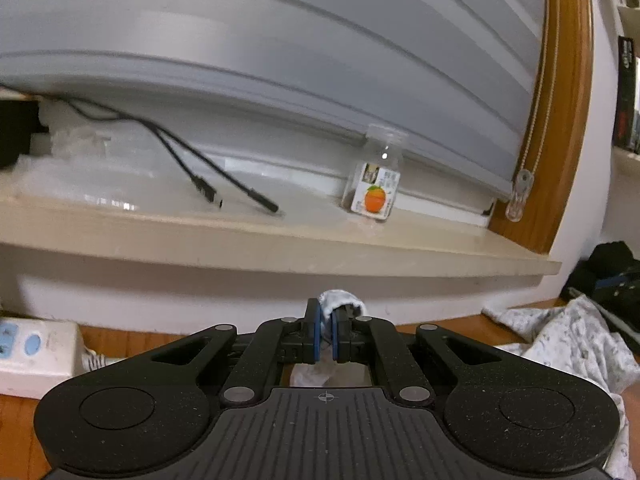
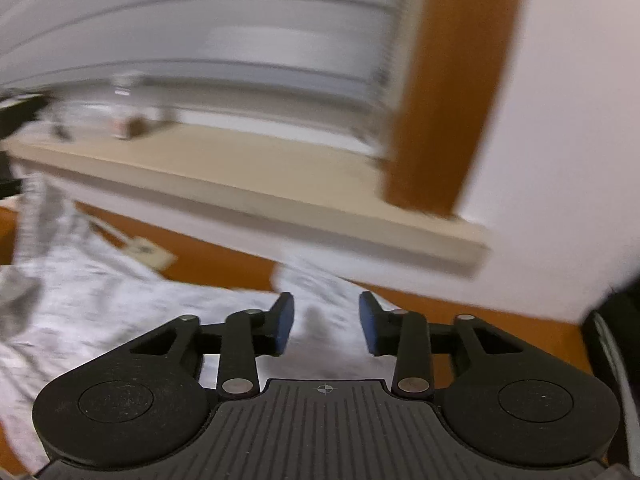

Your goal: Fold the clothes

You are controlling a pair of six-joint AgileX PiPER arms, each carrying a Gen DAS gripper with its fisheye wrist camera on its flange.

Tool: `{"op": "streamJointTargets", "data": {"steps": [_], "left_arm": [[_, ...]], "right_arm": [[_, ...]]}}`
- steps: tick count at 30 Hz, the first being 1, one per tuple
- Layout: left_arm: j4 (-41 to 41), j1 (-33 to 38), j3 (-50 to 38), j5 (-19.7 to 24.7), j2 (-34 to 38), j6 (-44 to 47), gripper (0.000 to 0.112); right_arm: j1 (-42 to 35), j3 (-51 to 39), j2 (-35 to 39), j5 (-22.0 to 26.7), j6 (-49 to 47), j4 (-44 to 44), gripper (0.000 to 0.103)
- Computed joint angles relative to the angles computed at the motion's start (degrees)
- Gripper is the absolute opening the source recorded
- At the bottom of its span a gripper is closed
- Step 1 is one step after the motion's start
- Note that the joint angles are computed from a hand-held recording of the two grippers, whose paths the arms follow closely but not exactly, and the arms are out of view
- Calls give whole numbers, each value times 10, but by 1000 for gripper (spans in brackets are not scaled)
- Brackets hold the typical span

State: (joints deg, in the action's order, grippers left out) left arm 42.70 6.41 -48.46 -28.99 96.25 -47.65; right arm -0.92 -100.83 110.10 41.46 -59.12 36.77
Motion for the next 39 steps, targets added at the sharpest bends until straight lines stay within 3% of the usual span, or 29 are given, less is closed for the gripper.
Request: {"op": "streamJointTargets", "data": {"steps": [3,8,9,10,12,15,18,21,26,29,32,35,39], "left_arm": [[38,12,0,-17,0,-21,5],[76,24,-3,-30,8,-61,5],[70,24,-1,-28,8,-56,5],[60,24,3,-27,5,-47,5],[35,24,15,-26,-7,-26,5],[-33,21,44,-32,-45,34,5],[-26,41,64,-40,-89,12,5],[-8,68,80,-49,-135,-23,5],[44,104,84,-58,-181,-88,5],[51,78,70,-28,-158,-74,5],[31,54,69,-36,-113,-48,5],[5,36,71,-55,-68,-22,5],[-1,33,72,-62,-44,-7,6]], "right_arm": [[-23,-55,43,31,70,-23,48],[-35,-78,84,60,104,-20,48],[-36,-80,88,67,107,-16,41],[-38,-82,91,75,108,-11,20],[-37,-50,70,54,86,1,8],[-58,33,-6,0,1,71,6],[-89,77,-78,-25,-62,141,5],[-138,89,-137,-4,-113,191,4],[-234,108,-200,45,-146,232,4],[-243,93,-177,86,-106,135,6],[-242,110,-157,82,-103,100,8],[-250,93,-130,97,-79,103,22],[-226,72,-90,66,-30,68,31]]}}
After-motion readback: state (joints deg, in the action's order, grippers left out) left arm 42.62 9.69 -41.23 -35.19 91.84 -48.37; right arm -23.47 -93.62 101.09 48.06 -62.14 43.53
